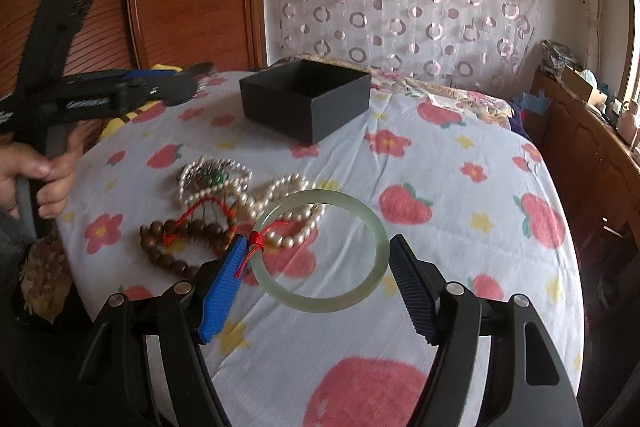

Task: Organize jewelry
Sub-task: 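Carry the silver cuff into the black box with the left tool while the right drops the jade bangle in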

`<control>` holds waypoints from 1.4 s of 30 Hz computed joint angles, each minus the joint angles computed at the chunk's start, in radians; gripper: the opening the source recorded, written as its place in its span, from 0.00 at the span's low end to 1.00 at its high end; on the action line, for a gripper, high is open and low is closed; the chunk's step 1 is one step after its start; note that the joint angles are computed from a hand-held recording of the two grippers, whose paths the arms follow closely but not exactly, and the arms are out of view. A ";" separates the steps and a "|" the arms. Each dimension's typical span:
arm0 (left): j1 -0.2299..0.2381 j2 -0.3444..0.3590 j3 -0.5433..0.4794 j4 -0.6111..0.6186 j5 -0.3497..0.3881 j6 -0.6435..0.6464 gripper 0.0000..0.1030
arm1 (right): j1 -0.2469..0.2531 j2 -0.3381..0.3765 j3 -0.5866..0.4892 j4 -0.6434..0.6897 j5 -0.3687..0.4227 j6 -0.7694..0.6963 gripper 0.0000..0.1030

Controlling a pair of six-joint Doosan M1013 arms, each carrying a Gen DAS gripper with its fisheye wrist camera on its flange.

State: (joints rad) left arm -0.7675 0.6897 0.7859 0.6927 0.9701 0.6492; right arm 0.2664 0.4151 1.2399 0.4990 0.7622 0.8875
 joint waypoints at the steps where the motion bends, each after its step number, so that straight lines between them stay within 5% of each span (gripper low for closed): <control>1: 0.005 0.011 -0.020 -0.007 0.005 0.012 0.54 | -0.002 0.007 -0.010 0.001 0.003 0.004 0.72; 13: 0.080 0.215 -0.386 -0.146 0.144 0.220 0.54 | -0.013 0.109 -0.198 0.029 0.068 0.008 0.72; 20: 0.109 0.284 -0.500 -0.217 0.194 0.279 0.54 | -0.001 0.196 -0.352 0.031 0.121 0.007 0.72; 25: 0.115 0.263 -0.459 -0.231 0.151 0.275 0.60 | 0.011 0.258 -0.454 0.003 0.169 0.028 0.72; 31: 0.118 0.171 -0.294 -0.168 0.058 0.200 0.67 | 0.026 0.311 -0.541 -0.013 0.209 0.045 0.72; 34: 0.123 0.130 -0.224 -0.134 0.043 0.150 0.76 | 0.036 0.338 -0.588 -0.013 0.228 0.048 0.72; 42: 0.131 0.044 -0.066 -0.063 0.035 0.040 0.79 | 0.067 0.481 -0.840 -0.061 0.359 0.080 0.72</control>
State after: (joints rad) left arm -0.6362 0.7340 0.7203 0.6298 1.0049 0.6888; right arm 0.3329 0.8957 0.3998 0.4380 1.1208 0.9680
